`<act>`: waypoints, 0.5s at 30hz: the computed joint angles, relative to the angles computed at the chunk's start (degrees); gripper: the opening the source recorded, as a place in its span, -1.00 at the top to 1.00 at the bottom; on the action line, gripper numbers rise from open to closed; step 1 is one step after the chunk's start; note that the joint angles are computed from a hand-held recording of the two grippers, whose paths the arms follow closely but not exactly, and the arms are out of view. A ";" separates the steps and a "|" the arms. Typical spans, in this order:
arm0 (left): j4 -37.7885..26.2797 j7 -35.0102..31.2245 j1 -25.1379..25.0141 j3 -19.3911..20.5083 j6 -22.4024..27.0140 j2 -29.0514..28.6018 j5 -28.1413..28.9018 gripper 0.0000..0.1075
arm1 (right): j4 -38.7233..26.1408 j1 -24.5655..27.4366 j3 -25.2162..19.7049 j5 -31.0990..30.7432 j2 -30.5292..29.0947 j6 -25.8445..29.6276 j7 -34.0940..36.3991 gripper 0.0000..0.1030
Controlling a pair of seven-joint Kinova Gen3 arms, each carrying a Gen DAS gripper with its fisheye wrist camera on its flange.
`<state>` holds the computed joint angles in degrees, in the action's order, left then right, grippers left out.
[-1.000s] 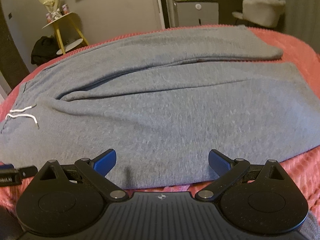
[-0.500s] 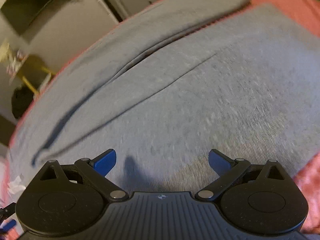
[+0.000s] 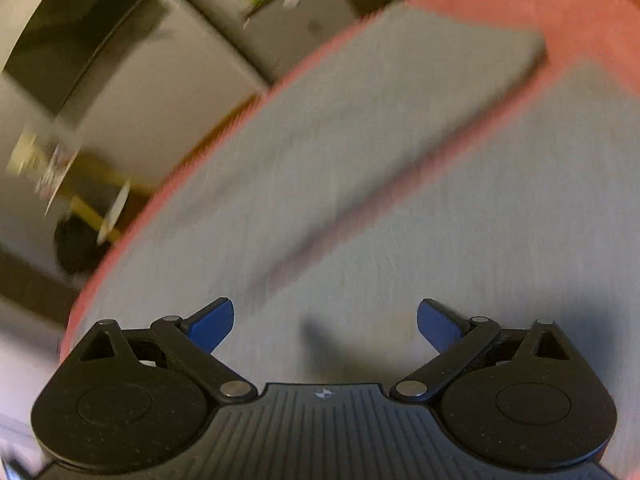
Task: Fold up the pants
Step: 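Move the right tool to a pant leg hem and grasp it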
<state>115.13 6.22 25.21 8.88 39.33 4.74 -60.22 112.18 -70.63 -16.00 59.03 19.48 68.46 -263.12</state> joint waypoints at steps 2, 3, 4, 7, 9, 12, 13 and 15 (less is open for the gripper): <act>0.40 4.66 1.81 -0.85 2.02 1.55 -4.58 -0.92 | 0.33 5.31 2.60 0.16 -1.24 -2.45 2.71 -0.79; 0.76 6.98 2.42 -1.03 2.91 2.30 -6.91 -0.92 | -0.06 7.96 3.24 0.26 -1.29 -3.64 4.45 -0.75; 0.87 8.49 2.44 -0.31 4.19 3.01 -8.45 -0.92 | -0.82 10.62 4.91 0.18 -1.17 -5.54 6.78 -0.69; 1.29 12.73 4.17 -0.67 6.24 5.41 -12.86 -0.92 | -4.11 16.71 10.11 0.44 0.76 -10.65 11.95 -0.44; 1.18 14.59 5.32 -0.74 7.89 6.85 -14.55 -0.92 | -5.96 18.76 12.36 -0.47 1.62 -11.99 13.99 -0.40; 1.80 18.16 6.21 -1.24 8.28 8.03 -17.21 -0.92 | -11.59 26.33 9.08 -1.73 5.37 -9.82 20.83 -0.34; 2.27 19.43 6.16 -1.36 7.82 7.85 -17.81 -0.92 | -14.14 27.98 7.93 -2.69 6.92 -7.49 23.16 -0.31; 3.03 21.59 5.57 -1.57 6.41 7.53 -18.93 -0.92 | -18.00 30.85 6.46 -4.55 9.06 -4.95 27.82 -0.23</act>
